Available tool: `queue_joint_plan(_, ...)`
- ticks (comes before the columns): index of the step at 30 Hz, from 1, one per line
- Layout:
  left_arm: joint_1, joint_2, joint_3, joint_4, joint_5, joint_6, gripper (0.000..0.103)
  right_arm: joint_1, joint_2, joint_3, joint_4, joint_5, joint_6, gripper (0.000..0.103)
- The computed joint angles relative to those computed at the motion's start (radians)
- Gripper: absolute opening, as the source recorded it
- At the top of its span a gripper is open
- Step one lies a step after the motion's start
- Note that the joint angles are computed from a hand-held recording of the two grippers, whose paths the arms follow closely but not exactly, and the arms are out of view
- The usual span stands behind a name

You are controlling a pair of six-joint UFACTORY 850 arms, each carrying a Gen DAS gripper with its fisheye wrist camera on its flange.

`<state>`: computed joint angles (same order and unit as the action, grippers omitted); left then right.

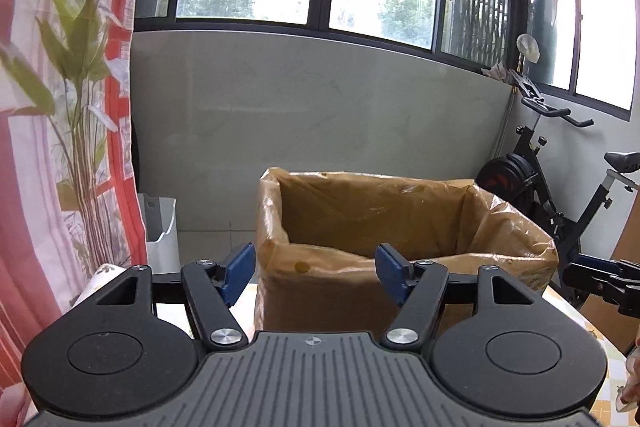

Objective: Organize snacks
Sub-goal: 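Move both open tools back to the snacks beside the taped box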

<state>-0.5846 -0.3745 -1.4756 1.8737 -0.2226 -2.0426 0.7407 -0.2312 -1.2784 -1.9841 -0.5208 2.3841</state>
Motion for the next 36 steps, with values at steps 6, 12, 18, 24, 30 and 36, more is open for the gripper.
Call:
queue_joint_plan(6,0.01,0.007,0.06,-0.172,0.019,0.159,0.069,0.024,0.005,0.069,0.16,-0.011,-0.085,0.061)
queue_joint_plan(12,0.014,-0.013,0.07,-0.437,0.011,0.426,0.072,0.023,-0.06,0.07,0.396,0.038,-0.249,0.062)
queue_joint_plan(18,0.022,-0.031,0.067,-0.559,0.007,0.552,0.072,0.011,-0.127,0.028,0.646,0.078,-0.49,0.072)
queue_joint_plan(24,0.028,-0.049,0.056,-0.606,0.008,0.593,0.072,0.059,-0.195,-0.057,0.781,-0.094,-0.637,0.08)
queue_joint_plan(30,0.024,-0.049,0.063,-0.579,0.018,0.56,0.073,0.077,-0.177,-0.049,0.822,-0.13,-0.551,0.08)
queue_joint_plan(36,0.025,-0.049,0.068,-0.489,0.012,0.432,0.072,0.069,-0.169,-0.055,0.934,-0.067,-0.534,0.08)
